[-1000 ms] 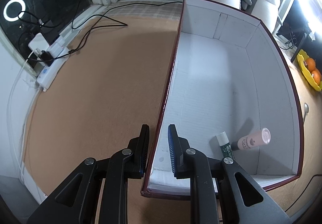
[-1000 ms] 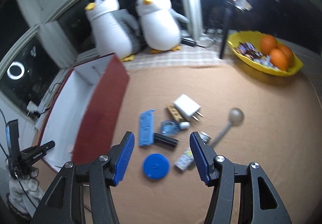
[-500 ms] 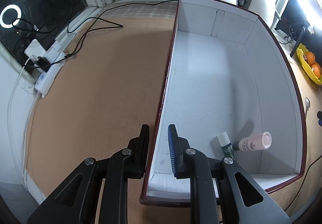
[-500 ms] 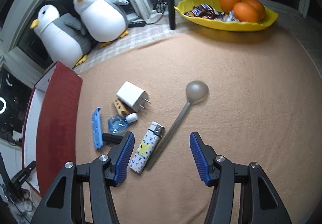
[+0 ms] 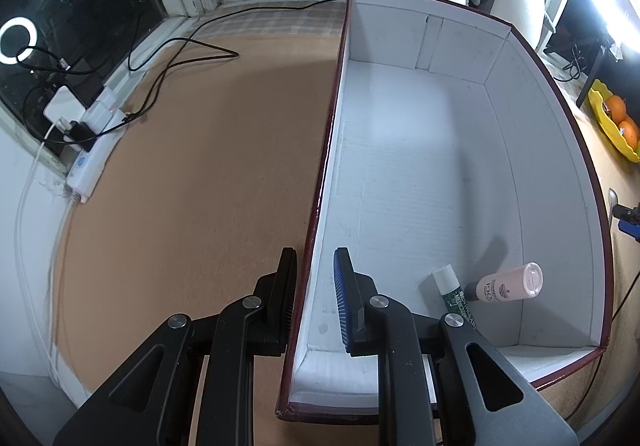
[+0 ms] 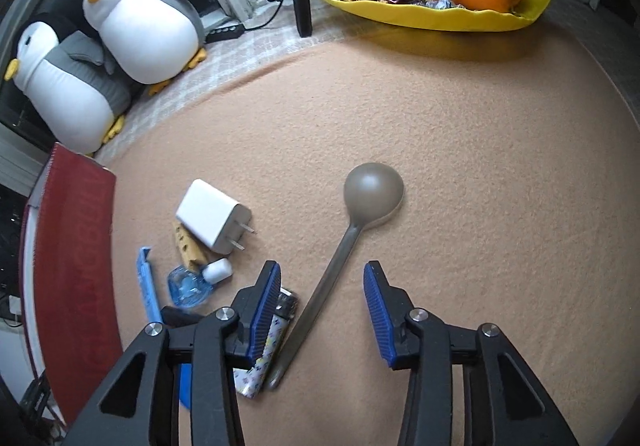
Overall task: Organize rigid objects
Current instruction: 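Grasp the grey spoon by its handle with the right gripper, then place the grey spoon into the red box and open the right gripper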
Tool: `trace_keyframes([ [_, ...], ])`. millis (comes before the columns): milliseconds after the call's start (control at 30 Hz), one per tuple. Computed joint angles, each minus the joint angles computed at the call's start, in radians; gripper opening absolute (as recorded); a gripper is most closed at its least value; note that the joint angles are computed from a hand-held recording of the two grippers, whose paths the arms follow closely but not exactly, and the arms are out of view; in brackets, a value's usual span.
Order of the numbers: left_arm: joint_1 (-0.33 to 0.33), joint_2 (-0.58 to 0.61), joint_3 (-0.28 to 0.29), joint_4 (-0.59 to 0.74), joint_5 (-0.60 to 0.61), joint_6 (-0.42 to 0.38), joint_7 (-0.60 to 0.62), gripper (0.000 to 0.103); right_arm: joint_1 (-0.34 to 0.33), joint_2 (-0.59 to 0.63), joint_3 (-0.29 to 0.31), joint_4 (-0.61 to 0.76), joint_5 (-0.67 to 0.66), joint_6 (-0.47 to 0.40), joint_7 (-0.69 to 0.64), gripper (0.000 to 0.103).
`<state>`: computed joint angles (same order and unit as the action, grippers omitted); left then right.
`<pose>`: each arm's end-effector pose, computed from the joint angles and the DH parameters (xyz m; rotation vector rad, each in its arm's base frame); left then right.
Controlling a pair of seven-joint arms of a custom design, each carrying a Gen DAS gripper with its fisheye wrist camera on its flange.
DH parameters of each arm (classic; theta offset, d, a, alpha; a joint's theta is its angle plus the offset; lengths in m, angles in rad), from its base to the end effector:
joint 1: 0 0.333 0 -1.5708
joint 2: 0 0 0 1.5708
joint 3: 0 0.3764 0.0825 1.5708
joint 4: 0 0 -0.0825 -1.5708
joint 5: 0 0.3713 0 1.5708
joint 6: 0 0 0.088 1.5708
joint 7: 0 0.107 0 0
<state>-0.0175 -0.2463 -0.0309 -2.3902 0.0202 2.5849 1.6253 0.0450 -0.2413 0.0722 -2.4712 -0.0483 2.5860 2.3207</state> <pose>0.4696 -0.0241 0.5269 -1.8483 2.0813 -0.4177 0.4507 0.0557 0.4861 -1.3196 2.4872 -0.2408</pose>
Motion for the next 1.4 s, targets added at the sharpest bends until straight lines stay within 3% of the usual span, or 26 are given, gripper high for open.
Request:
trace_keyframes([
  [267, 0.001, 0.002, -0.002, 0.001, 0.001, 0.0, -0.003, 0.017, 0.004, 0.04, -0.027, 0.01, 0.027, 0.002, -0.064, 0.031],
  [600, 0.0, 0.001, -0.002, 0.001, 0.001, 0.0, -0.004, 0.017, -0.003, 0.062, -0.022, 0.044, -0.07, -0.058, -0.061, 0.015],
  [867, 0.0, 0.002, -0.004, 0.002, 0.002, 0.0, -0.008, 0.017, 0.0, 0.028, -0.039, 0.013, -0.025, -0.036, -0.095, 0.007],
  [1400, 0.0, 0.004, -0.01, 0.002, 0.01, 0.002, -0.027, 0.017, -0.015, -0.06, 0.017, -0.013, -0.022, -0.004, -0.106, 0.007],
])
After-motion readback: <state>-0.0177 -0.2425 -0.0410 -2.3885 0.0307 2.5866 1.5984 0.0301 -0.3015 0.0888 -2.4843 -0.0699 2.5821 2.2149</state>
